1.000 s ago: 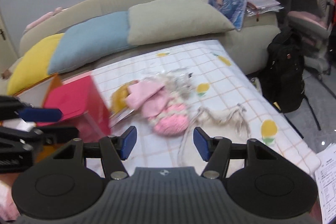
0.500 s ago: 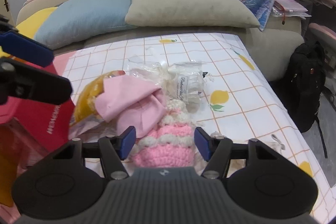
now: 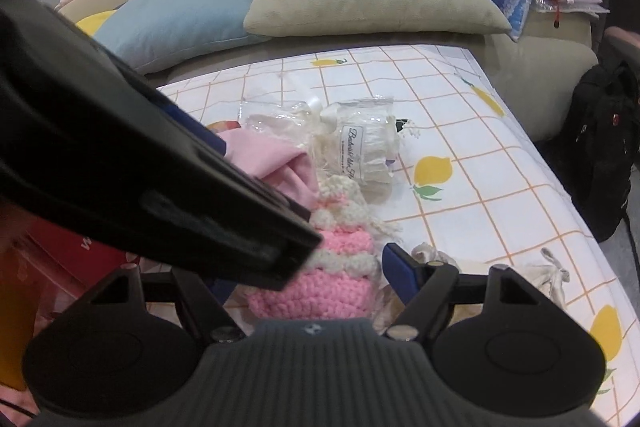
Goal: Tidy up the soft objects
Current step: 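Grasp the pink-white crocheted ball with the right tool while the left tool grasps the pink cloth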
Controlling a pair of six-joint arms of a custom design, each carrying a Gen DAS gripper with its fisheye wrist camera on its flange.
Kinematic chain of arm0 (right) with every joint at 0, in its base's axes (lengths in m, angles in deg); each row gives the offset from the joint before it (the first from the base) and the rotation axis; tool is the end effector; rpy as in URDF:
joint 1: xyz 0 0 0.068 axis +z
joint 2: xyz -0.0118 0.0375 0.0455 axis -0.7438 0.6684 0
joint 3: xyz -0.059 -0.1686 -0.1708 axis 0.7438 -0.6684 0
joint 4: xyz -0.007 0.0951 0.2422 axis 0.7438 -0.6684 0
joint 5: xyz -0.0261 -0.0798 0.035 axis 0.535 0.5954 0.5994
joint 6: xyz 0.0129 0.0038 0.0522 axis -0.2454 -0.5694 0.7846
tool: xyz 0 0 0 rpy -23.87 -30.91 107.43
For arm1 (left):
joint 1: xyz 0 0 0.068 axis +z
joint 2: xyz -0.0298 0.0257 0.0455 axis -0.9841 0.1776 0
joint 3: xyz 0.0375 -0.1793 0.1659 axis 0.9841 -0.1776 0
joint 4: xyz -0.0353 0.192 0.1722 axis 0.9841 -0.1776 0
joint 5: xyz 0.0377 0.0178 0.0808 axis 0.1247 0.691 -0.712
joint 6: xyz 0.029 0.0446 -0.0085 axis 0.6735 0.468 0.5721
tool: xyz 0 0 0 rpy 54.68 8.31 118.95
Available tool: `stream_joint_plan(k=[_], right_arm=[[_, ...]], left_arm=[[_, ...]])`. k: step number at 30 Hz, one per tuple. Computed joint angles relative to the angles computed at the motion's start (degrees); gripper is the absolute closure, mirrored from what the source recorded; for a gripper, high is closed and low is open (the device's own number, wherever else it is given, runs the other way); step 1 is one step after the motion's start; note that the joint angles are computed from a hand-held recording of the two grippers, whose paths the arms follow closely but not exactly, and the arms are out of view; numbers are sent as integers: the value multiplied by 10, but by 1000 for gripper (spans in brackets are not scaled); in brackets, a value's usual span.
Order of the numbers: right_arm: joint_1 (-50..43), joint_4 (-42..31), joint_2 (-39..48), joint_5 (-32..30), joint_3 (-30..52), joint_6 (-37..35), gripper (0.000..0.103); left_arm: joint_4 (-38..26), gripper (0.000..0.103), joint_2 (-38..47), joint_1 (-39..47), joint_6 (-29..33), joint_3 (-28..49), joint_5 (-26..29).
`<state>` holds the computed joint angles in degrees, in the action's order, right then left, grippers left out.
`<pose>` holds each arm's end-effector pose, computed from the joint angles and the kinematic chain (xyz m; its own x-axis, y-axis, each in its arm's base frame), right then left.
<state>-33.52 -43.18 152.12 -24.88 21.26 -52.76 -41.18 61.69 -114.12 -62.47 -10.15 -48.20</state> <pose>0.2880 0.0831 0.0534 -0.6818 -0.2449 -0.6893 -0.4444 0.8872 0.1243 0.2902 -0.1888 0.1207 -0.8535 0.3301 -0.4032 0.3075 0.9437 0.1219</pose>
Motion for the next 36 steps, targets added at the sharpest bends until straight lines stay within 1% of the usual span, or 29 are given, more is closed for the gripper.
stream_joint_plan(k=[4,7,8,9,11,13,15,17,18,21,23,27,28,30,31,32,34,36], right_arm=[[-7,-15,10,-18,13,10,34],[-13,-20,15,-24,18,21,40],[-14,-20,15,-22,19,25,43],[-17,-21,17,-25,21,25,45],[-18,-23,19,-30,23,27,48],[-16,-21,19,-28,21,21,52],[-11,-19,18,-25,20,15,58],[-12,-18,16,-28,18,11,62],[-14,-19,15,-31,18,11,65],[-20,-13,9,-41,13,11,71],[-19,-2,-2,-41,1,7,74],[-24,21,-38,-53,-33,2,74],[-27,23,-51,-58,-41,3,74],[-31,7,-75,-49,-51,12,74],[-39,-12,-85,-55,-51,20,74],[-52,-25,-96,-75,-53,30,74],[-73,-23,-128,-110,-73,51,74],[-76,-21,-165,-104,-94,56,74]], left_arm=[[4,16,28,10,-23,12,5],[12,17,29,25,-52,6,31],[15,22,28,28,-59,3,37],[20,24,25,32,-62,-3,45],[30,39,16,39,-69,-16,62],[42,49,9,47,-81,-26,83],[46,52,4,47,-94,-32,83],[53,60,-5,47,-103,-40,82],[59,63,-13,46,-111,-47,82],[79,76,-46,47,-131,-75,83],[88,77,-69,42,-140,-93,76],[98,79,-125,31,-158,-130,64],[101,83,-144,28,-165,-143,60],[109,95,-184,23,-176,-167,52],[111,95,-207,24,-183,-180,55],[108,95,-225,25,-187,-187,61],[100,95,-264,20,-193,-204,59],[91,95,-311,6,-196,-223,49]])
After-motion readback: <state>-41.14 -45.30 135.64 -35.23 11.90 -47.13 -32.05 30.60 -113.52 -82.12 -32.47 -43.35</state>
